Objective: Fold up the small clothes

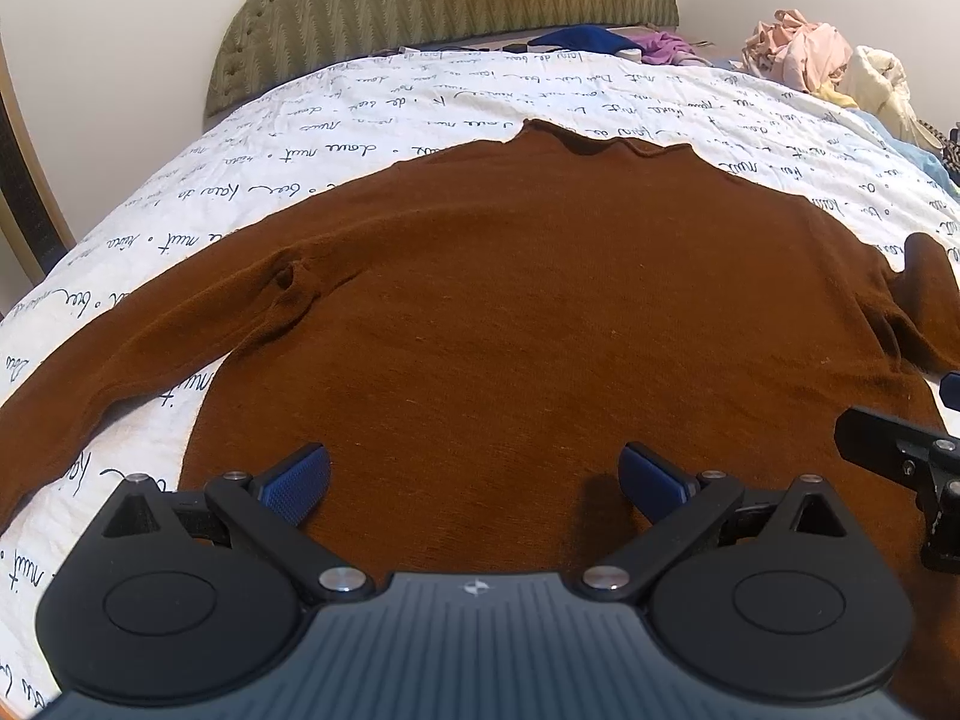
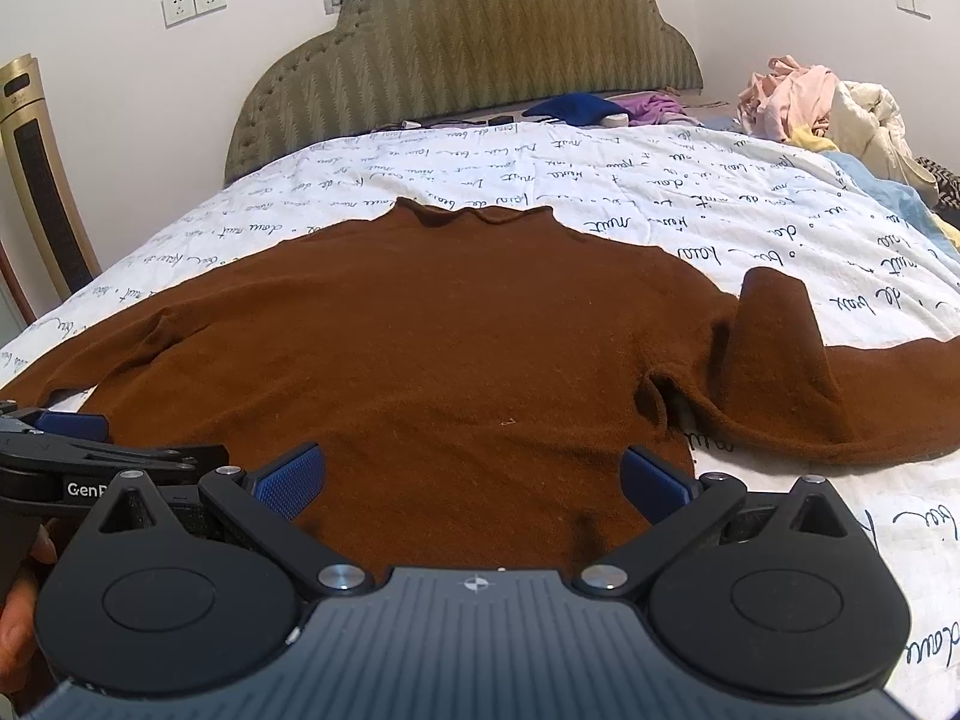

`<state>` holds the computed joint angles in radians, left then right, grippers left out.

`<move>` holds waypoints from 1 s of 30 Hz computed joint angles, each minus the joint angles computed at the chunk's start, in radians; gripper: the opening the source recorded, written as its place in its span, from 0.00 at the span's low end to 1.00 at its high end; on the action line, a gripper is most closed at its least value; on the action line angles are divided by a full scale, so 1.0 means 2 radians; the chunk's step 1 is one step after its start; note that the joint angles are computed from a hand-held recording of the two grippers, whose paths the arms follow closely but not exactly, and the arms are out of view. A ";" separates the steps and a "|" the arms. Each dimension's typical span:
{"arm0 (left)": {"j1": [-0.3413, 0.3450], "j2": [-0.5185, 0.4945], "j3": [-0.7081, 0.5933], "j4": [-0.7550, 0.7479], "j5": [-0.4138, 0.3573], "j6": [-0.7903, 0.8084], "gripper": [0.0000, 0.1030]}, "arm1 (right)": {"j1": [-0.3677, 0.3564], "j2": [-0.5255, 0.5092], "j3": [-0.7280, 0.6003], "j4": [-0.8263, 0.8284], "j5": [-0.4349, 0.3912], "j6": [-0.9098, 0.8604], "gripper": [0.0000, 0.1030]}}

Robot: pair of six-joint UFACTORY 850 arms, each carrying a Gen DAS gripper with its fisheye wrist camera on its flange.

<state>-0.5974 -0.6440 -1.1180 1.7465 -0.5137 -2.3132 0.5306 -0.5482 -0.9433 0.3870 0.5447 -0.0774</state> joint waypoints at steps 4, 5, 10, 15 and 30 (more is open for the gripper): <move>-0.001 -0.003 -0.003 -0.006 -0.001 0.007 1.00 | -0.003 0.001 0.002 -0.023 0.001 0.018 1.00; -0.001 -0.003 -0.003 -0.007 -0.002 0.008 1.00 | -0.005 0.001 0.003 -0.033 0.001 0.028 1.00; -0.002 -0.005 -0.006 -0.013 -0.002 0.013 1.00 | -0.013 0.004 0.008 -0.080 0.004 0.078 1.00; -0.002 -0.009 -0.012 -0.021 0.001 0.023 1.00 | -0.013 0.003 0.009 -0.066 0.003 0.066 1.00; -0.005 -0.025 -0.038 -0.054 0.011 0.068 1.00 | -0.027 0.008 0.024 -0.094 0.028 0.094 1.00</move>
